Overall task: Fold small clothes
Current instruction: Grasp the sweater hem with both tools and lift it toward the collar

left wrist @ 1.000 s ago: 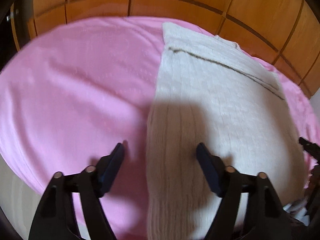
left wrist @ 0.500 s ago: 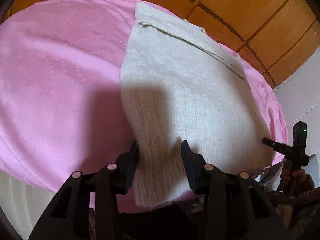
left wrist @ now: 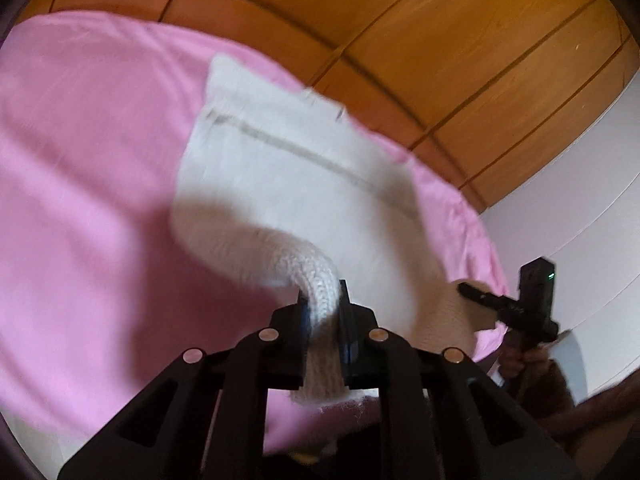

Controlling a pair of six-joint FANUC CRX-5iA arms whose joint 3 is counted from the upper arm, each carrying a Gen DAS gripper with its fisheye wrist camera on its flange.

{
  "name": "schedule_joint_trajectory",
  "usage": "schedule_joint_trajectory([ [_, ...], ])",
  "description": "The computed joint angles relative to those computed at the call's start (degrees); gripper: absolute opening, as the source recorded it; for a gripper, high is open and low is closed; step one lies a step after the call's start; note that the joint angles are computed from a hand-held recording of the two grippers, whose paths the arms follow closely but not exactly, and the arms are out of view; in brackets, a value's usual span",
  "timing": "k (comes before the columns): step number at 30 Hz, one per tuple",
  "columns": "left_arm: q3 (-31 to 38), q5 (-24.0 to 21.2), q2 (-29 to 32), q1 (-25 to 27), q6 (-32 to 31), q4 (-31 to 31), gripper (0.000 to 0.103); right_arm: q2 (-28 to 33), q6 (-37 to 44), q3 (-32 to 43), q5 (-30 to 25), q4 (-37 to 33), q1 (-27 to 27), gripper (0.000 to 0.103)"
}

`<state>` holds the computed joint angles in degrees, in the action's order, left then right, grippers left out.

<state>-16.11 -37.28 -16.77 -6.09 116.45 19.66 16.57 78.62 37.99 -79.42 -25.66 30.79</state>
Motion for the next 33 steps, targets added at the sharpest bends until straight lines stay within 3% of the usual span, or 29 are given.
schedule_joint_trajectory([
  [5,7.2,-1.2,8.2,4.3,-5.1,2.6,0.011,7.5,-5.4,8.0,1.4,2.8,-0.2,0.007],
  [9,14.6,-5.5,14.7,6.6,-3.2,-0.2,0.015,12.7,-8.4,13.9,0.1,4.4,-1.0,0.007],
  [10,16.7,-6.9,16.2,7.0,-0.6,-2.3,0.023,13.8,-9.1,15.2,-0.1,4.3,-1.2,0.007],
  [11,18.0,-7.8,16.8,7.1,1.8,-4.1,0.041,14.4,-9.4,15.9,0.0,4.2,-1.4,0.013],
  [12,17.9,-7.0,16.9,7.5,2.9,-4.3,0.050,14.8,-9.9,16.3,0.3,3.7,-1.6,0.020],
  [13,17.4,-5.9,16.4,7.7,3.9,-4.7,0.059,14.9,-10.8,16.5,0.8,2.5,-2.2,0.042],
  [14,17.4,-5.6,16.0,8.0,5.5,-6.0,0.060,14.5,-11.4,15.8,1.6,2.1,-2.5,0.074],
  [15,17.1,-5.7,15.7,8.3,5.8,-6.2,0.060,13.7,-12.6,14.6,3.5,2.5,-2.6,0.083],
  [16,16.4,-5.5,14.9,8.6,6.2,-6.6,0.062,12.4,-12.9,12.5,5.8,3.0,-2.6,0.085],
  [20,14.3,-7.2,12.6,8.7,6.4,-8.7,0.065,9.9,-11.7,9.1,6.6,3.8,-3.1,0.085],
  [25,9.5,-8.0,11.0,8.4,1.9,-6.2,0.067,6.2,-9.0,1.7,7.4,7.9,-1.9,0.085],
  [29,7.5,-7.6,10.6,7.6,1.0,-5.7,0.064,5.4,-6.2,-1.7,7.5,10.4,0.2,0.070],
  [30,7.0,-7.0,10.6,7.8,0.4,-4.9,0.060,5.0,-6.0,-3.0,9.0,12.1,1.0,0.069],
  [32,7.0,-6.8,11.0,7.9,-0.1,-4.2,0.025,5.3,-6.3,-3.4,10.0,13.8,1.9,0.056],
  [33,7.4,-7.6,11.1,8.0,0.6,-4.8,0.016,5.5,-6.6,-3.2,10.0,14.6,2.2,0.051],
])
